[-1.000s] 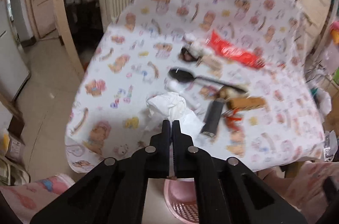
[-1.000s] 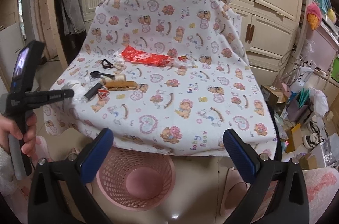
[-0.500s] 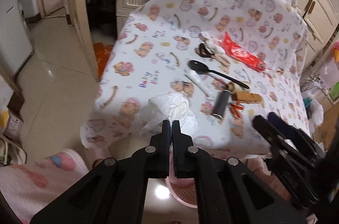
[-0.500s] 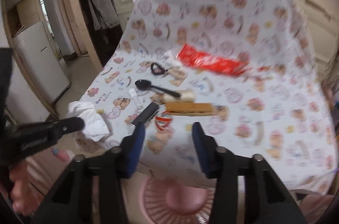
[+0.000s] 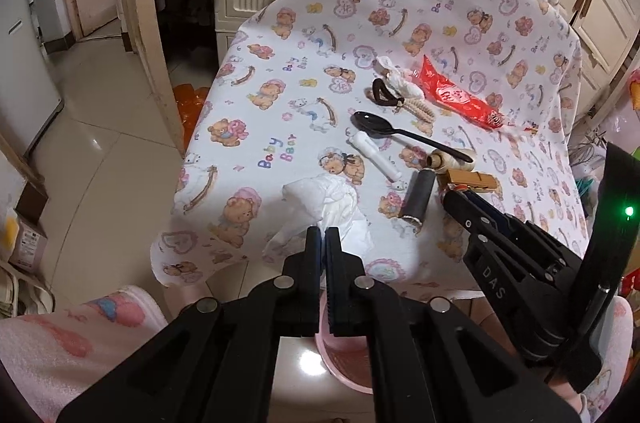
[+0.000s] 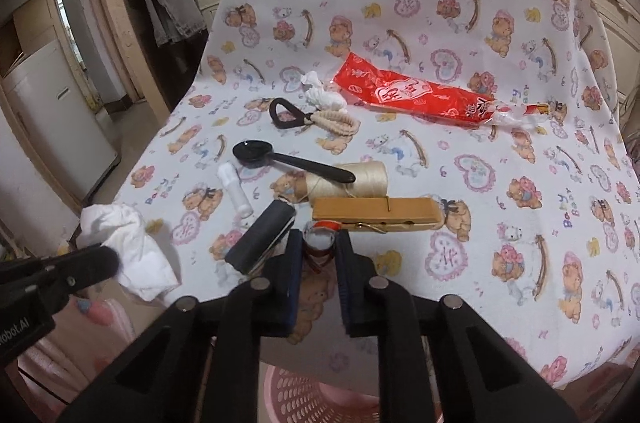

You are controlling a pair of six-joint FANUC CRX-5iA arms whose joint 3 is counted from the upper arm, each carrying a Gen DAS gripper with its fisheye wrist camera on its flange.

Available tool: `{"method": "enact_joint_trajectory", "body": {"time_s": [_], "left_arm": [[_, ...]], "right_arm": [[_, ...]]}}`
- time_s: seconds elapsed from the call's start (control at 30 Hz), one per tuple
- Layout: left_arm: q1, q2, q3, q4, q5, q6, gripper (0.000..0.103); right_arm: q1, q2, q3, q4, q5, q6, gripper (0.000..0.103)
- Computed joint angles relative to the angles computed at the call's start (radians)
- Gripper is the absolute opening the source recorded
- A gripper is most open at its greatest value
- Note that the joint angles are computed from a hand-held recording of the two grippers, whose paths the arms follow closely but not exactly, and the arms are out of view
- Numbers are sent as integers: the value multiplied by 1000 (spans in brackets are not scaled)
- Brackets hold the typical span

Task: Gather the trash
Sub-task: 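Lift the white tissue with the left tool while the right tool lifts the small red-and-white item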

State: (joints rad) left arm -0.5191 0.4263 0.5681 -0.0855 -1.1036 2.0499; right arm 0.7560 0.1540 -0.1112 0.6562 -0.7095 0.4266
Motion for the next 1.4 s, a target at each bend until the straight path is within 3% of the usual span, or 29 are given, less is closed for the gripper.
{"method": "enact_joint_trajectory", "body": {"time_s": [0.2,0.47,0.53,0.6,0.73,0.83,0.9,0.97,1.17,1.3,1.4], "left_arm": [[0,-31,-40,2,53,9,1],[-38,-123,-136,-52,212,0,1],[-53,-132,-116,-78,158,11,1],[-50,-185,-176,-45,203,-11,1],[-84,-216,-155,-92,199,-24,1],[-99,-226,-184,-83,257,-37,2],[-115,-215,-183,-129,246,7,2],[-117,-199,-194,-126,234,7,2],[-60,-185,-267,111,258,-116,2],[-79,-145,-221,108,180,-145,2],[-115,-113,-165,16,124,-79,2]], "right_arm": [[18,-58,-56,88,-12,-59,11],[60,-177,-138,212,-42,-135,10],[69,-190,-141,222,-58,-140,10],[123,-256,-175,292,-143,-173,10],[169,-347,-229,296,-146,-187,10],[214,-408,-280,325,-175,-227,10],[232,-429,-306,335,-189,-246,10],[236,-438,-314,319,-188,-247,10],[207,-462,-333,166,-129,-219,10],[181,-454,-331,91,-116,-212,10],[167,-455,-332,51,-101,-205,10]]}}
